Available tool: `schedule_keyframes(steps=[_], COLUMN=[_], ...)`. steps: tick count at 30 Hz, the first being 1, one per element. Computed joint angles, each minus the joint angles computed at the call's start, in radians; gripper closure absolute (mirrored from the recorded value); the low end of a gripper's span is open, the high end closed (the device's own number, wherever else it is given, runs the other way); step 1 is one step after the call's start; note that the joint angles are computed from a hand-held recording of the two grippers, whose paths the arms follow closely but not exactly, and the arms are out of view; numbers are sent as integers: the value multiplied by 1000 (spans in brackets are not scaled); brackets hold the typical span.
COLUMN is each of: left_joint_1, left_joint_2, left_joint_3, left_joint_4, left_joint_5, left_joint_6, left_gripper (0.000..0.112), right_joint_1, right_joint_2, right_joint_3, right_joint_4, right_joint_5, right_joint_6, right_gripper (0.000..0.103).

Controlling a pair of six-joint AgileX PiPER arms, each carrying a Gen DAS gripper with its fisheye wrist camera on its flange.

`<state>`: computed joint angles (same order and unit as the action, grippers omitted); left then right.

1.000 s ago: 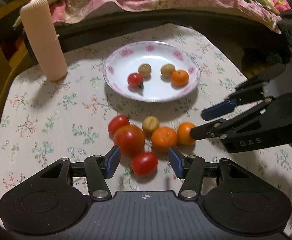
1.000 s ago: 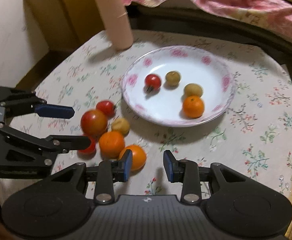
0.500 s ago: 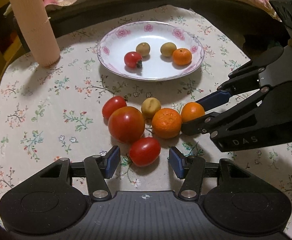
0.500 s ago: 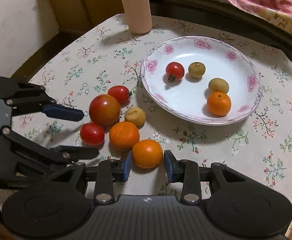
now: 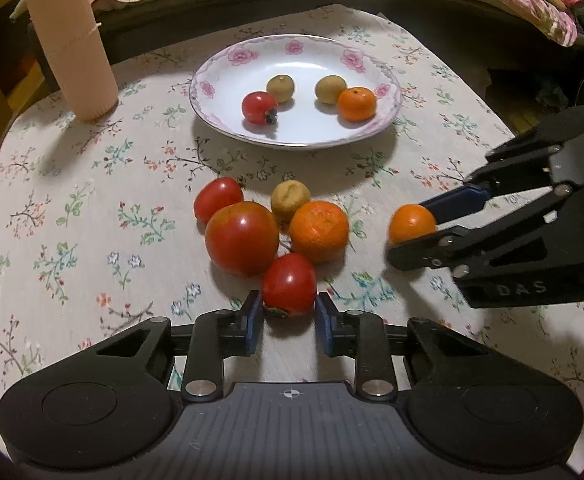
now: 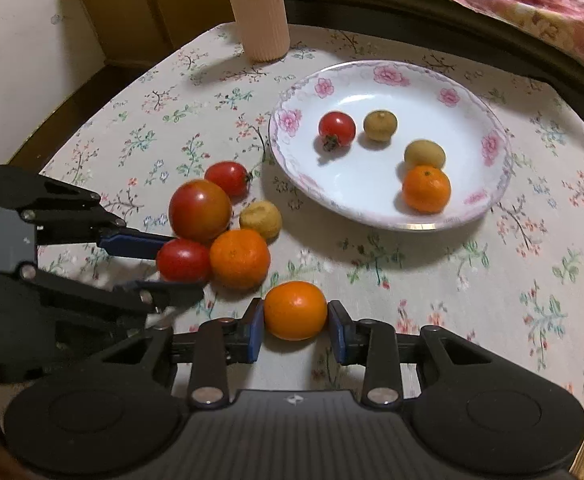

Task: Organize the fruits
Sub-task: 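Grasp a red cherry tomato with the left gripper while the right gripper grasps a mandarin orange, then carry the cherry tomato with the left gripper while the right gripper carries the orange toward the plate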

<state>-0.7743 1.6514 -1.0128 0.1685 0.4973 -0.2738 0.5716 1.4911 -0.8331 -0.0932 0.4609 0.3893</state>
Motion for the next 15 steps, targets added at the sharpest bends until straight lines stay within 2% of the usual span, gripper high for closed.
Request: schedule_keyframes(steps=[6,11,12,13,15], left_joint_1=[-64,-102,-93,-86,-73], left_joint_2=[-79,-112,-111,-107,-91], left_joint_3=[83,125,121,113,90], left_joint_4=[37,145,150,161,172], left_joint_5=[13,10,4,2,-12], left_joint_6=[-84,-212,-226,-244,-259], left_gripper=[77,73,71,61,52], right_joint_1=[79,188,212,232,242], right_joint_2=[-117,-196,-203,-205,-207], right_joint_3=[89,146,156,162,166], right_joint_4=[-100,-179,-205,-230,-248], right_joint_5=[39,111,120,128,130], right_joint_6=[177,343,383,420,455], right_gripper=[68,68,68,68,68])
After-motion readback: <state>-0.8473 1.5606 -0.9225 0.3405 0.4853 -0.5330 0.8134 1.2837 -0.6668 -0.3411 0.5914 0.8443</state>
